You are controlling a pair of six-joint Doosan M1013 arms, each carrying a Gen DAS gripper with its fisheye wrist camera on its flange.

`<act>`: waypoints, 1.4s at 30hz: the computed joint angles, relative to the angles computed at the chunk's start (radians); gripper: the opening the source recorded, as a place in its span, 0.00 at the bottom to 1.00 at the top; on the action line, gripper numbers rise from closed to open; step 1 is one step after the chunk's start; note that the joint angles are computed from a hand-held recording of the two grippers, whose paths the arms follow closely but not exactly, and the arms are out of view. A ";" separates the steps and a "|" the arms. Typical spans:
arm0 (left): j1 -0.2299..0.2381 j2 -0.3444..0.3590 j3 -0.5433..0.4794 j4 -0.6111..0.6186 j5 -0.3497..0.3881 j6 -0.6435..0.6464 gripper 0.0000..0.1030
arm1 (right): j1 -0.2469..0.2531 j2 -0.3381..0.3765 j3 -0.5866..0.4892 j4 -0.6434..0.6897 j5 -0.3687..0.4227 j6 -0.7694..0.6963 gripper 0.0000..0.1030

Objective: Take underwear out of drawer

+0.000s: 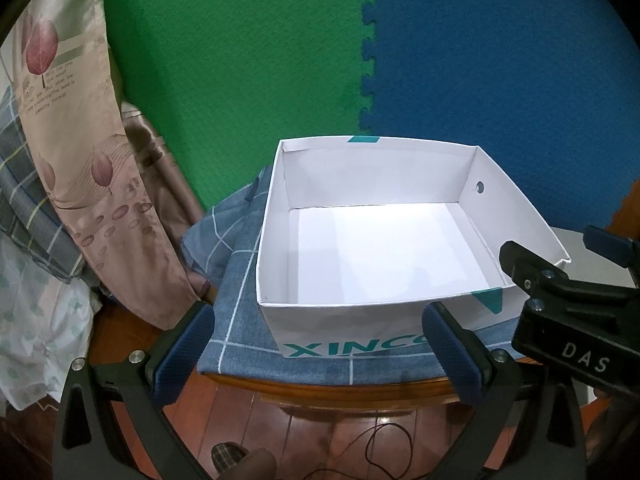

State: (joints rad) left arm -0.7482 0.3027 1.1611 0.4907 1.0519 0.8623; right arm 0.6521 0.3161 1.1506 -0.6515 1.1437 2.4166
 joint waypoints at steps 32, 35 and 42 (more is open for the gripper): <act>0.021 -0.014 0.043 -0.047 -0.037 0.021 1.00 | -0.063 -0.093 0.165 0.027 -0.103 0.041 1.00; 0.027 -0.032 0.087 -0.055 -0.084 0.001 1.00 | -0.123 -0.141 0.264 0.034 -0.122 0.057 1.00; 0.032 -0.042 0.149 -0.082 -0.143 -0.021 1.00 | -0.290 -0.223 0.440 0.051 -0.143 0.129 1.00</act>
